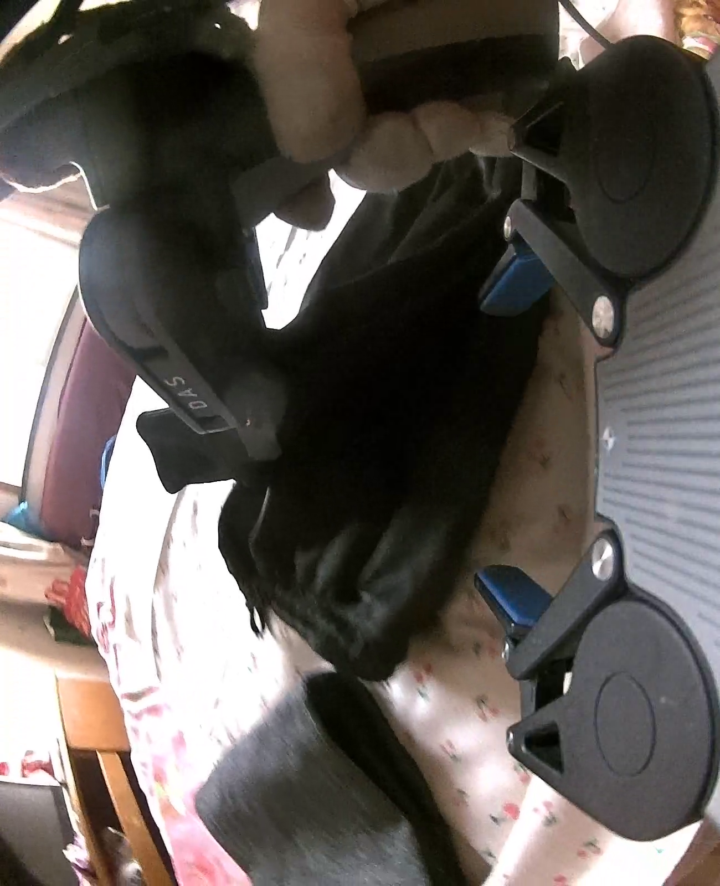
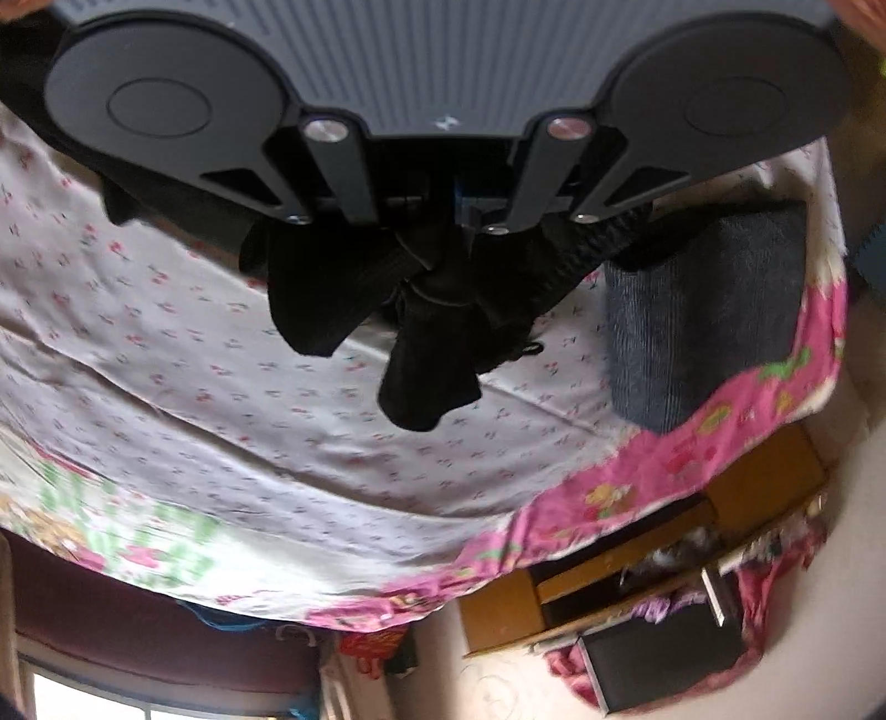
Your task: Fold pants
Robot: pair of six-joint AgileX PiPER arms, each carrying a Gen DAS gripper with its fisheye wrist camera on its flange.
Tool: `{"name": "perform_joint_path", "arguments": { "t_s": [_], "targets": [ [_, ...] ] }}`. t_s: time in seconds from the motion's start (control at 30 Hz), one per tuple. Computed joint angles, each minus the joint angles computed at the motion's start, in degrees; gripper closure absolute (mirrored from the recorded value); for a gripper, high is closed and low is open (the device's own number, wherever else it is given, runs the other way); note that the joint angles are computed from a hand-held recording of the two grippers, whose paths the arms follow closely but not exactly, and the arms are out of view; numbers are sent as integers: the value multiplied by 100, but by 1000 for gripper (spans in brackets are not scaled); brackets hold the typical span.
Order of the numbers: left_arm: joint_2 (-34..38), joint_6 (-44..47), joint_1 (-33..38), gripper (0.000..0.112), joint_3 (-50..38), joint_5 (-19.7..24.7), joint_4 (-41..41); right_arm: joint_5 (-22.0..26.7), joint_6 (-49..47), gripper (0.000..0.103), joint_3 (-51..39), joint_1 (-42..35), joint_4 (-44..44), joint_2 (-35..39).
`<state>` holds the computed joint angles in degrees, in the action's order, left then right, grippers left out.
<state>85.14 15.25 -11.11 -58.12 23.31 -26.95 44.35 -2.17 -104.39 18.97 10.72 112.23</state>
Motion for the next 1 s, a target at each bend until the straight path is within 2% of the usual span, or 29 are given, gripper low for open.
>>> {"name": "perform_joint_path", "arguments": {
  "t_s": [0.1,0.2,0.23,0.27,0.33,0.47,0.63,0.77,0.87,1.0],
  "targets": [
    [16,230,81,9,127,-44,-310,24,167,94,-246,246,-333,204],
    [20,441,167,9,236,-81,-475,283,6,86,-521,432,-372,403],
    [-30,380,173,9,247,-39,-414,293,-114,80,-498,470,-329,412],
    [-45,416,188,9,283,-49,-442,228,-228,72,-398,485,-252,376],
    [-74,507,226,9,346,-46,-509,-2,-499,65,-107,470,22,247],
    [-142,477,231,9,402,-23,-486,-246,-691,64,112,468,26,116],
    [-29,469,197,9,310,-66,-467,-538,-710,57,258,664,-621,4],
    [-23,484,222,9,343,-87,-451,-683,-688,55,358,927,-1535,-45],
    [-81,385,253,9,383,-45,-370,-359,-1063,45,81,1021,-1707,87],
    [-87,515,340,9,438,-60,-507,-437,-1227,45,235,1271,-2498,93]
  ]
}}
